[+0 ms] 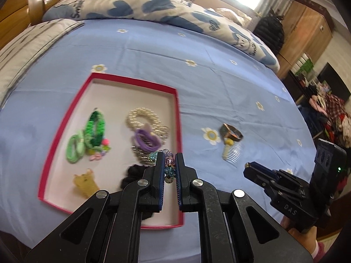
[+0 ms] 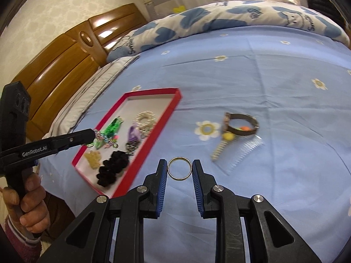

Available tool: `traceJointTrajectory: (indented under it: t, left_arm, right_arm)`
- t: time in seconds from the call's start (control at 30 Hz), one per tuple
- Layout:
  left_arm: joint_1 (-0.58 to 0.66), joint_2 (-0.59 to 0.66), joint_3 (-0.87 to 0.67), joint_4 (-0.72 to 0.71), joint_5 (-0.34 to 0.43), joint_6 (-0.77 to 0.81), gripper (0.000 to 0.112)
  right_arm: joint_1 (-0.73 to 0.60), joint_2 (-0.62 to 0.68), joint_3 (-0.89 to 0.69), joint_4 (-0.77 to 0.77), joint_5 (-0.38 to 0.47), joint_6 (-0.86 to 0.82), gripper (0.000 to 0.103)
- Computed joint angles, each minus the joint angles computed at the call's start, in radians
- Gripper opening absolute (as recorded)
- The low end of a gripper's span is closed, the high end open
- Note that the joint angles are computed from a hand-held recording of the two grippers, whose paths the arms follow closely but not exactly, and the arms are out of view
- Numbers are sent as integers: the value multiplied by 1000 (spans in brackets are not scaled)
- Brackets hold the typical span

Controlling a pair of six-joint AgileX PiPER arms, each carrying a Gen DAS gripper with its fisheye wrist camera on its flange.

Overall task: Organize jewelry
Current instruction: 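Carry the beaded bracelet and gold ring into the tray and open both tools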

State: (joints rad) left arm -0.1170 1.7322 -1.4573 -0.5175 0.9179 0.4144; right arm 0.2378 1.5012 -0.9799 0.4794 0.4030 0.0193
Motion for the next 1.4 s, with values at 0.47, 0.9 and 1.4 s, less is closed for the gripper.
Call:
traceJointTrajectory:
  t: [0.47,0.9,1.4]
  left_arm:
    - [108,64,-48,-8,-10,10,7]
    - [147,161,-88,14,-20,-8,8]
    - [154,222,-98,73,-11,-42,8]
  right_arm:
    - [133,187,-240,53,45,-58,23]
    - [184,407,-468,43,122,-45,23]
    - [196,521,-585,-13,195,-9,24]
